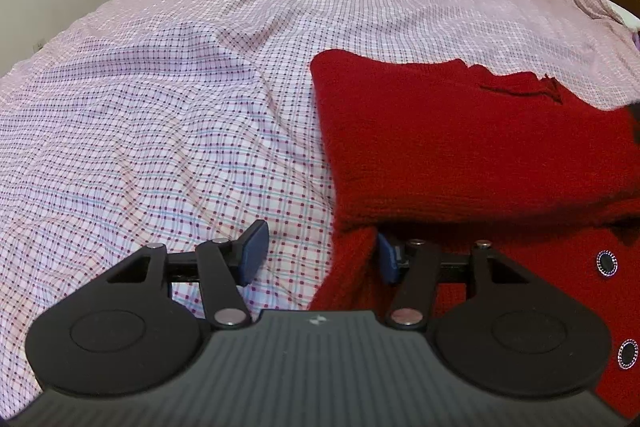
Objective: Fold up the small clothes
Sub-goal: 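Lift the black cuff and lay it flat along the cardigan body, open right gripper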
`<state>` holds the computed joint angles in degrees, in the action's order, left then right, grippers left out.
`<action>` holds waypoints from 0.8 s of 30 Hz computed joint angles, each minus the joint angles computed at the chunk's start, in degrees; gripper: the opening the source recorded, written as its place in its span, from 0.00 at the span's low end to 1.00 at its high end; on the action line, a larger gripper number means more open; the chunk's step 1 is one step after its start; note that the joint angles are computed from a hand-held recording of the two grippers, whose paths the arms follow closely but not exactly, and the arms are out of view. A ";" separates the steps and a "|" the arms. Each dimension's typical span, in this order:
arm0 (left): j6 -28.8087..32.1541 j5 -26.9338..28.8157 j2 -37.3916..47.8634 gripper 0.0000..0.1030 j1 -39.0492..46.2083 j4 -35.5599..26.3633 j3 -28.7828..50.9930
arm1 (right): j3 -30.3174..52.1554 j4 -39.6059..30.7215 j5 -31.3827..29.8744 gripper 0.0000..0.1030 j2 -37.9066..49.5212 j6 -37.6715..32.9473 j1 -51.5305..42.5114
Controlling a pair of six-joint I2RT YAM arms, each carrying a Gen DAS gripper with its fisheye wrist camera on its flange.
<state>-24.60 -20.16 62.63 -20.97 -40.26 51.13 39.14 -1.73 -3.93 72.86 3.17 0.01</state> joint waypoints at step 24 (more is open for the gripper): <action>1.65 -0.63 1.77 0.61 -3.92 0.91 3.32 | -5.56 -6.31 -3.90 0.29 -9.54 -4.61 -6.90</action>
